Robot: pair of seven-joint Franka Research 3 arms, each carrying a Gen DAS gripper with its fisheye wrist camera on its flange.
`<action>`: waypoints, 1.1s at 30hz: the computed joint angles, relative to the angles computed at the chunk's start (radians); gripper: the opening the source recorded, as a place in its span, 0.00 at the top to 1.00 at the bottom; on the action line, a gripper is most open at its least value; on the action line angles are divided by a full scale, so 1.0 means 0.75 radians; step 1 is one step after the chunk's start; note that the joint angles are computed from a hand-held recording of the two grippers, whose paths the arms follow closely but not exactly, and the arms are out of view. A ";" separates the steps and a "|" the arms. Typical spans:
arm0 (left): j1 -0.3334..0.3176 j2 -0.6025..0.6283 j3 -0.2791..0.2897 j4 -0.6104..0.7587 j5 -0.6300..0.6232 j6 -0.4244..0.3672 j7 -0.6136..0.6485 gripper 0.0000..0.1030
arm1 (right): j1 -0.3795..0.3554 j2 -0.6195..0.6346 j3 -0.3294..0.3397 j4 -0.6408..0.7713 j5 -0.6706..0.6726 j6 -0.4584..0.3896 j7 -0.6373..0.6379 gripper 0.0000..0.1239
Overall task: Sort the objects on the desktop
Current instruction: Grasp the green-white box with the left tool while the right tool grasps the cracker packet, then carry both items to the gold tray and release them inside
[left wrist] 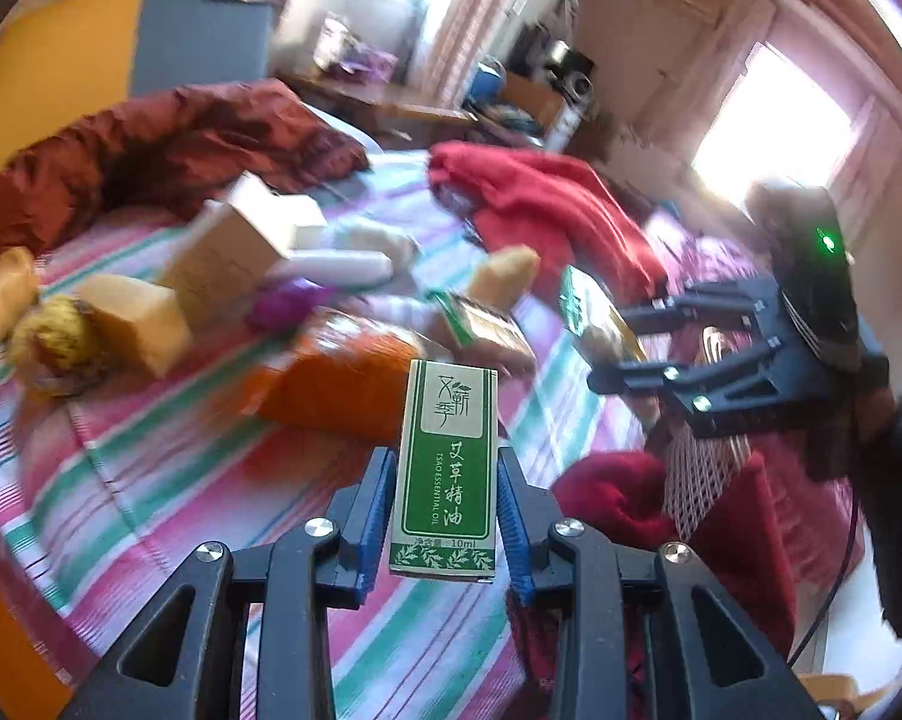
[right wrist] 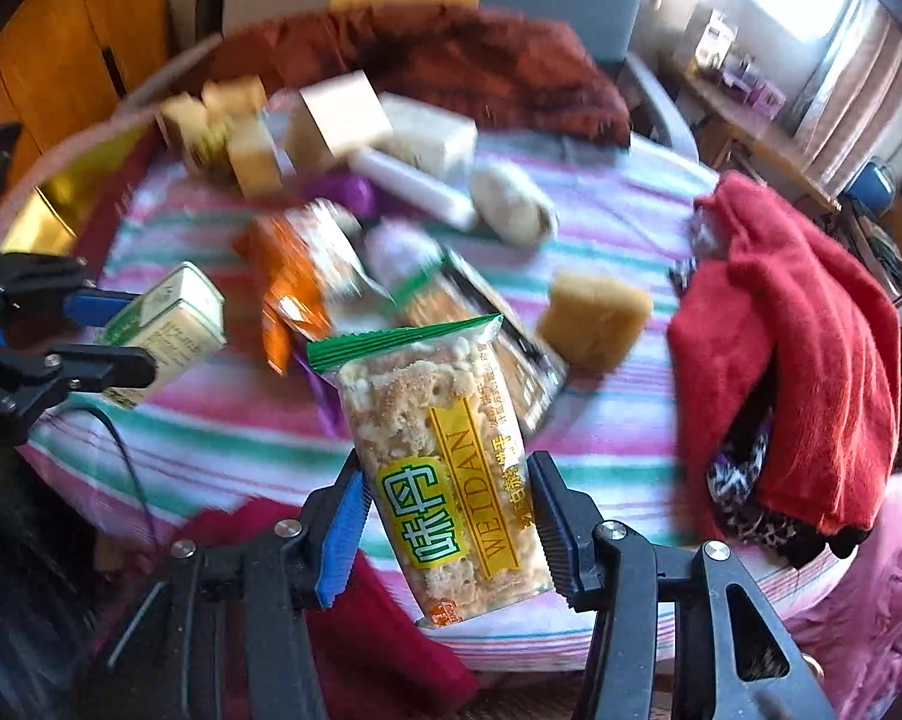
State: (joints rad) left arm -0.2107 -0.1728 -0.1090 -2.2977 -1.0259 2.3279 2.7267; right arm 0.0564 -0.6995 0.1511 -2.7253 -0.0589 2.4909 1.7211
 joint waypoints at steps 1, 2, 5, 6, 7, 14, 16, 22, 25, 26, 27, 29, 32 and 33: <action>0.008 -0.018 0.009 -0.012 -0.017 0.015 -0.004 0.68 | 0.006 0.034 0.001 0.039 0.007 0.020 0.002 0.58; 0.012 -0.028 0.014 -0.017 -0.028 0.025 -0.011 0.68 | 0.017 0.054 0.004 0.052 0.017 0.057 0.006 0.58; 0.038 -0.095 0.045 -0.074 -0.049 0.099 -0.031 0.68 | 0.072 0.157 -0.006 0.100 0.070 0.182 -0.012 0.58; 0.043 -0.105 0.056 -0.084 -0.050 0.122 -0.042 0.68 | 0.092 0.195 -0.005 0.114 0.087 0.219 -0.018 0.58; 0.050 -0.118 0.069 -0.092 -0.051 0.138 -0.056 0.68 | 0.118 0.240 0.000 0.143 0.107 0.253 -0.025 0.58; 0.143 -0.186 0.172 -0.170 0.010 0.364 -0.245 0.68 | 0.329 0.566 -0.020 0.400 0.286 0.390 -0.157 0.58; 0.180 -0.178 0.192 -0.182 0.073 0.442 -0.319 0.68 | 0.393 0.671 -0.022 0.498 0.361 0.413 -0.210 0.58; 0.292 -0.099 0.233 -0.192 0.324 0.672 -0.622 0.60 | 0.505 1.007 -0.001 0.849 0.632 0.386 -0.381 0.58; 0.325 -0.065 0.272 -0.193 0.419 0.698 -0.746 0.47 | 0.518 1.162 0.041 1.013 0.740 0.359 -0.407 0.55; 0.323 -0.062 0.295 -0.192 0.411 0.683 -0.742 0.47 | 0.523 1.205 0.054 1.057 0.762 0.357 -0.413 0.55; 0.328 -0.061 0.305 -0.199 0.414 0.685 -0.749 0.46 | 0.529 1.233 0.063 1.086 0.776 0.352 -0.408 0.54; 0.339 -0.071 0.312 -0.220 0.433 0.697 -0.768 0.46 | 0.550 1.273 0.061 1.125 0.757 0.338 -0.370 0.51; 0.316 -0.109 0.349 -0.259 0.385 0.709 -0.724 0.46 | 0.568 1.291 0.065 1.137 0.733 0.324 -0.349 0.51; 0.316 -0.101 0.340 -0.250 0.401 0.715 -0.749 0.46 | 0.573 1.293 0.062 1.135 0.720 0.325 -0.339 0.51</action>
State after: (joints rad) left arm 0.0264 -0.2483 0.1458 -2.4852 -0.7251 2.8641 2.1648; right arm 0.4864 0.2700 0.1978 -1.8741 0.4814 2.7348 1.4670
